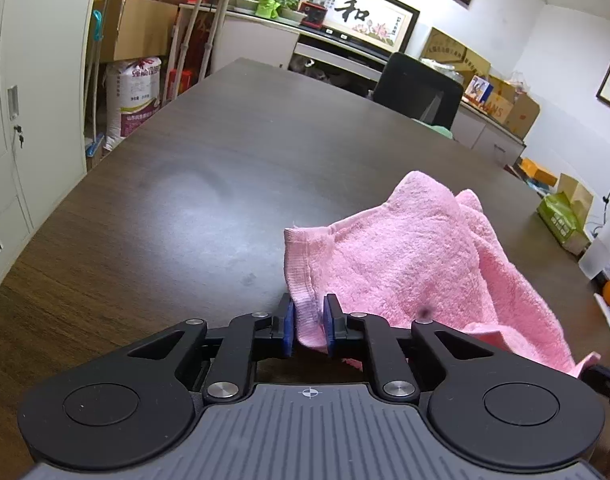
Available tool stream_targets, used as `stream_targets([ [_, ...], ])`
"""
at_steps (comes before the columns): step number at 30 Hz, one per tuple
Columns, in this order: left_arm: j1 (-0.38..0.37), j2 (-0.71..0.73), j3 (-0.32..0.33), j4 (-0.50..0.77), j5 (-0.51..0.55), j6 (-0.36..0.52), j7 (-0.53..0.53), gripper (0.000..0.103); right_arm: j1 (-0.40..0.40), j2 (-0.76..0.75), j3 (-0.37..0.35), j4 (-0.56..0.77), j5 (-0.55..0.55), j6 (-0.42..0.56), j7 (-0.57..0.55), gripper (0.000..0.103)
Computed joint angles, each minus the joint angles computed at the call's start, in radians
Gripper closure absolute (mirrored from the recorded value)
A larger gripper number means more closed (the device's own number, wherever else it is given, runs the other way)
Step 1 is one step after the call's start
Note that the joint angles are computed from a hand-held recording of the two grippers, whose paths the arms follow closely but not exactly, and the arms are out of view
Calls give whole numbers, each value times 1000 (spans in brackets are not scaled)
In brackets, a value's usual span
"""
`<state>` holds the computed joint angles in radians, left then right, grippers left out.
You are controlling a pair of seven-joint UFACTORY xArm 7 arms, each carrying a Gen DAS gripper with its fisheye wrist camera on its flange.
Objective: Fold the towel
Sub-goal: 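Lift the towel with both grippers, stretching it open between them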
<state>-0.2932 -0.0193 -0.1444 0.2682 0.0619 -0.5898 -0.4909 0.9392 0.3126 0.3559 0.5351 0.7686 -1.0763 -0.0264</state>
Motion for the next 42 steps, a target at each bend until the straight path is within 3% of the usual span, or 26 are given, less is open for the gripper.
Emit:
stream_targets([
  [4, 36, 24, 31, 29, 147, -7, -105, 77, 11, 25, -4, 36, 20, 18, -31, 93],
  [7, 47, 35, 28, 50, 175, 3, -124, 76, 27, 37, -4, 58, 57, 25, -65, 92],
  [12, 32, 54, 7, 82, 124, 31, -80, 80, 32, 46, -6, 84, 78, 34, -86, 87],
  [18, -10, 57, -13, 83, -15, 40, 39, 96, 39, 41, -3, 87, 87, 60, -110, 72],
  [23, -37, 50, -22, 85, -109, 55, 118, 98, 51, 38, -6, 109, 118, 86, -172, 68],
  [27, -41, 50, -22, 91, -107, 65, 118, 99, 62, 43, -12, 148, 151, 122, -257, 69],
  [28, -34, 49, -18, 92, -80, 67, 98, 99, 70, 45, -13, 159, 168, 127, -289, 72],
  [30, -16, 48, -9, 92, -18, 68, 52, 100, 88, 52, -13, 181, 212, 127, -355, 89],
  [33, -13, 39, -9, 84, -19, 59, 53, 101, 106, 56, -1, 193, 265, 107, -411, 96],
  [37, -39, 17, -28, 68, -140, 45, 128, 101, 111, 55, 19, 181, 299, 52, -397, 97],
  [42, -46, -15, -29, 63, -160, 47, 108, 101, 110, 61, 35, 178, 326, -45, -326, 98],
])
